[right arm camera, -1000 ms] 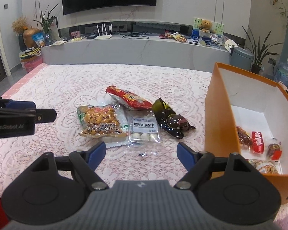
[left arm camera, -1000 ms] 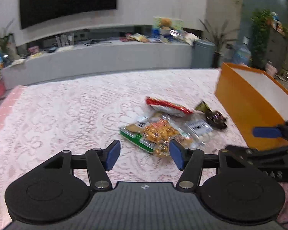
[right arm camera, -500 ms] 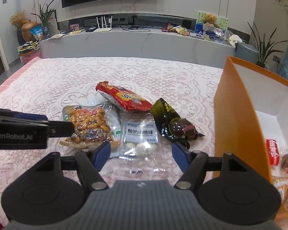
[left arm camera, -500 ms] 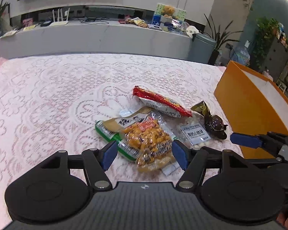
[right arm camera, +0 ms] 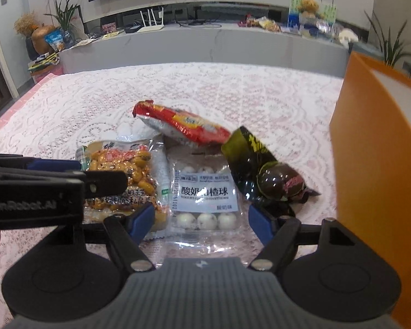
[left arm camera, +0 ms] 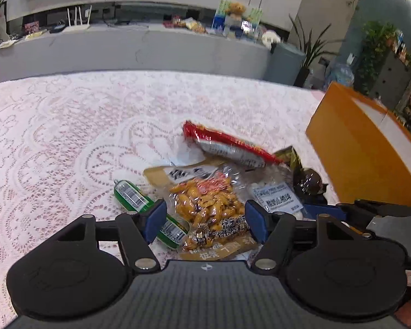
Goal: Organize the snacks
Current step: 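Grasp the tan Niangqin snack bag with the left tool while the right tool grasps the yogurt hawthorn ball pack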
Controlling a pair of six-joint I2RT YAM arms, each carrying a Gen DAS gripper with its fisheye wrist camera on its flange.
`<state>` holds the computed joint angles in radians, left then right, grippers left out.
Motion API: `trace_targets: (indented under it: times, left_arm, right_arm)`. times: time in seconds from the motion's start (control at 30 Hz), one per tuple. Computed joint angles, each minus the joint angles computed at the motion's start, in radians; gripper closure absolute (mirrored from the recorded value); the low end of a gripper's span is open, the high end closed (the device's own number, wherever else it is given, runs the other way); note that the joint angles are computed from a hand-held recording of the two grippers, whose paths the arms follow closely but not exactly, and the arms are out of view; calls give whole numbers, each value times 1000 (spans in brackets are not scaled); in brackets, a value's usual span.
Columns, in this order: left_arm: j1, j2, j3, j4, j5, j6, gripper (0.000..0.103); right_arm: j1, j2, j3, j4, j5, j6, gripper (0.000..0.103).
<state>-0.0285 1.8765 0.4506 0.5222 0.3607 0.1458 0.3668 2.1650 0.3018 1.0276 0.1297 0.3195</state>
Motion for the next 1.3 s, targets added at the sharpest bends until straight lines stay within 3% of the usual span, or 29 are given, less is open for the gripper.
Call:
trace_targets:
  times: [0.1, 0.13, 0.27, 0.33, 0.47, 0.53, 0.6, 0.83, 1.0, 1.13, 1.3]
  left_arm:
    - [-40, 5, 21, -16, -38, 1, 26]
    - [-52, 6, 28, -24, -50, -5, 21]
    - [-93, 25, 56, -34, -93, -64, 19]
    - [-101, 38, 73, -49, -114, -90, 34]
    - [-87, 31, 68, -58, -89, -119, 43]
    - [-84, 3, 23, -6, -81, -104, 59]
    - [-65, -35, -3, 3, -41, -98, 66]
    - [23, -152, -17, -163, 96, -48, 77]
    - [69, -280, -54, -334, 142, 21, 79]
    - [123, -346, -77, -467, 199, 90, 80]
    - [66, -383, -124, -446, 154, 61, 80]
  right_arm:
    - [-20, 22, 5, 17, -37, 7, 37]
    - [-17, 21, 5, 16, -34, -2, 42]
    - [-11, 17, 6, 6, -32, -28, 42]
    - [-13, 16, 3, 6, -37, -36, 43]
    - [-11, 9, -1, -1, -34, -47, 43]
    - [-18, 5, -2, -6, -38, -54, 43]
    - [-19, -3, 1, -24, -30, -60, 44]
    - [-12, -68, -64, -37, -46, -58, 44]
    - [26, -100, -149, -25, -19, -50, 44]
    - [73, -80, -223, 61, 9, -17, 43]
    - [167, 1, -269, 195, 57, 14, 43]
